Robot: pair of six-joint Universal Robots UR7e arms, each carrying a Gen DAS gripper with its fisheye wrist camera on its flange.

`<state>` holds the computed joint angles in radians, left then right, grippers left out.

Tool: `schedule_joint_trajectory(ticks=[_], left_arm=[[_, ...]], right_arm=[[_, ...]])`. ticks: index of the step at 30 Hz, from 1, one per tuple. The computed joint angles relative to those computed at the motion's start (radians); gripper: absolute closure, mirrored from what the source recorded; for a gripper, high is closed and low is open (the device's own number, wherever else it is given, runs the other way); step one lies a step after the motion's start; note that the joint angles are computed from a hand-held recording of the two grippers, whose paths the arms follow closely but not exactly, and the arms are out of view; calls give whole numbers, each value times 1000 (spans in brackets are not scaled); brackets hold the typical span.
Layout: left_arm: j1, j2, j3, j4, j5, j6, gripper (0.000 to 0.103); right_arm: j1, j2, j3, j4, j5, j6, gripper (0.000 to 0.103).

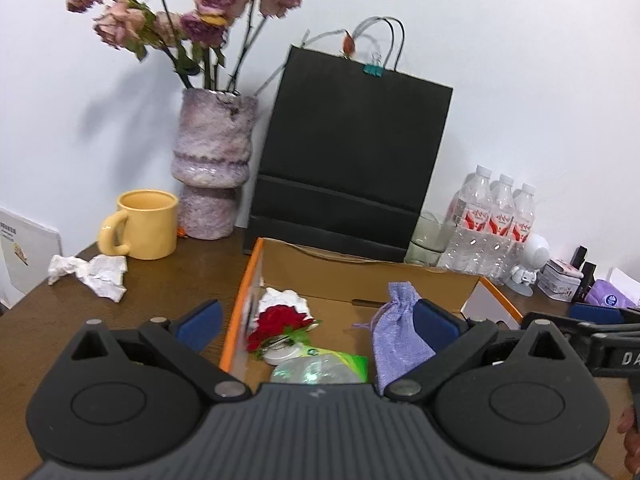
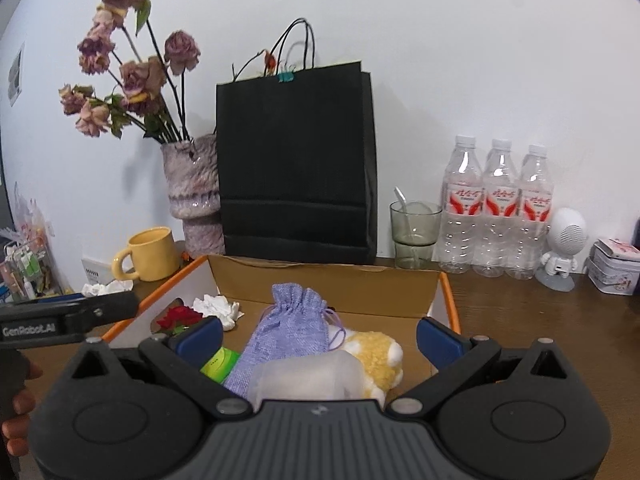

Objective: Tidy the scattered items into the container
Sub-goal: 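Lower the rose and white box into the cardboard box and open both tools, then grasp the yellow matchbox with the left tool while the right tool grasps a wrapped candy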

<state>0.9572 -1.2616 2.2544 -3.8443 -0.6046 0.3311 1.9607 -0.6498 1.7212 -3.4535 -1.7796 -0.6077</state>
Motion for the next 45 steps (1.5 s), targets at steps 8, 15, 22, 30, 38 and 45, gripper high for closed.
schedule_joint_trajectory(ticks=[8,15,22,30,38,45], left_arm=[[-27,-85,100,-1,50,10,0],[-28,-171,186,110,113,-73,0],[-14,-237,255,257,137,-213,0],[35,-220,241,267,138,-224,0],[63,-210,220,291,140,-186,13],[84,-207,214,343,118,-167,78]], right_arm=[[-17,-54,102,-91,-37,-23,0],[-50,-87,200,-159,-98,-44,0],[-84,-92,272,-172,-165,-17,0],[-87,-52,270,-188,-221,-24,4],[-79,-20,230,-171,-263,-35,28],[-95,-53,256,-118,-195,-16,82]])
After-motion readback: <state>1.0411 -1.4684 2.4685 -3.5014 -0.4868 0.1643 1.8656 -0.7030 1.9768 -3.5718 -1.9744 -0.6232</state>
